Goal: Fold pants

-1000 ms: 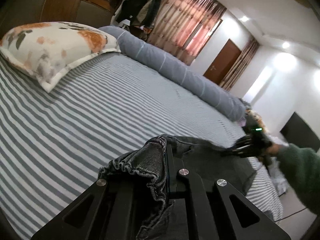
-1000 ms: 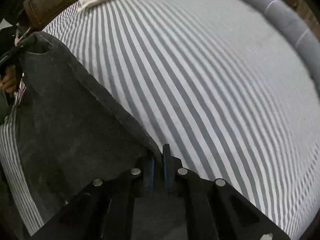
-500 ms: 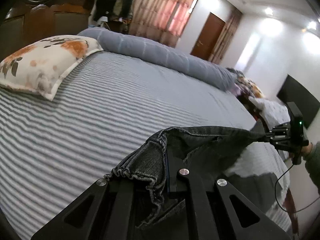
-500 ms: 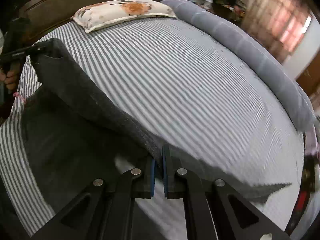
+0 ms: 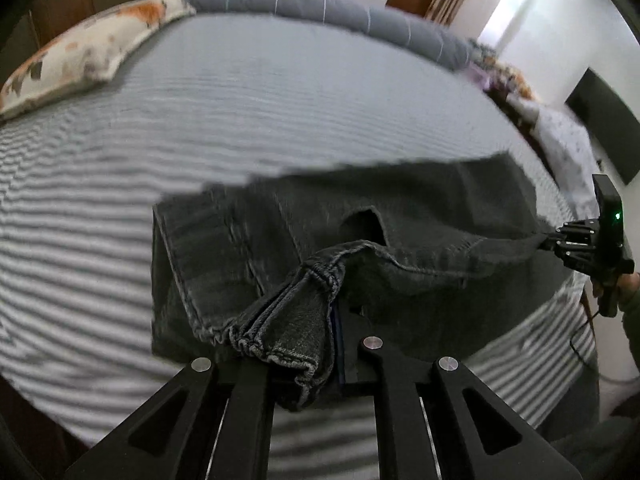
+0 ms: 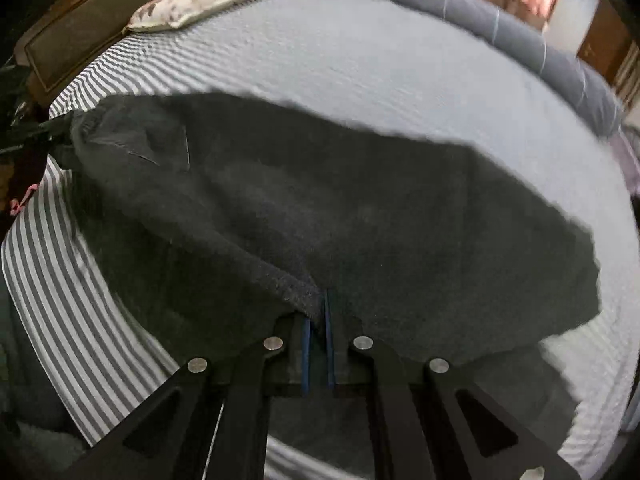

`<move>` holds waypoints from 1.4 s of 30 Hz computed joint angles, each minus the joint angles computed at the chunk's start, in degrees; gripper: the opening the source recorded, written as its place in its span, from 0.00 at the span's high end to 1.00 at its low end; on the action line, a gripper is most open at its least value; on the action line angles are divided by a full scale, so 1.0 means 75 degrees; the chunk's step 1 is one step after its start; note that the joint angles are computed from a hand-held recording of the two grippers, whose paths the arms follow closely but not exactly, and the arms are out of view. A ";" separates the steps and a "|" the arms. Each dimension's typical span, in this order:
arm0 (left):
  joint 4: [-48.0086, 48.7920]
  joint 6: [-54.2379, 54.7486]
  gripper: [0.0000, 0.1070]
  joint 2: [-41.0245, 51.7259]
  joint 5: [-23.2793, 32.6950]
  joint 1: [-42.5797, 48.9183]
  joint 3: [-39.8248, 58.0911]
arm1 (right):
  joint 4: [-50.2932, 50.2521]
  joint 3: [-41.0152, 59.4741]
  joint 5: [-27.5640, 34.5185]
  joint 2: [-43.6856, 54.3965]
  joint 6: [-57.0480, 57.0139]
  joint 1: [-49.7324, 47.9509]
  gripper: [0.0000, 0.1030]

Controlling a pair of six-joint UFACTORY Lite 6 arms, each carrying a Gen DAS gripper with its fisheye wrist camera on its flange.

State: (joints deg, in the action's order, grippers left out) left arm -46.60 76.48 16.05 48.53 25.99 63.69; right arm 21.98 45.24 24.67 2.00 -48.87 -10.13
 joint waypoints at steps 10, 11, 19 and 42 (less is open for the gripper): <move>0.1035 -0.0498 0.37 -0.0566 0.0727 0.0235 -0.0038 | 0.0172 -0.0969 -0.0149 -0.0829 0.0837 -0.0214 0.70; 0.1262 -0.0561 0.27 -0.0517 0.0480 0.0169 0.0101 | 0.0223 -0.1062 -0.0142 -0.0938 0.0762 -0.0268 0.70; 0.1501 -0.1022 0.23 -0.0465 0.0431 0.1114 0.0589 | 0.0941 -0.1681 0.0323 -0.1732 0.0513 -0.0520 0.70; -0.0455 -0.5592 0.32 -0.0294 0.2301 0.0735 -0.0454 | 0.3240 -0.2001 0.2461 -0.2129 -0.0322 -0.2147 0.58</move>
State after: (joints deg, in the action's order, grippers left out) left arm -50.01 34.54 13.84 65.78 31.50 60.28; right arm 46.27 30.23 43.13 -13.97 -51.28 -26.23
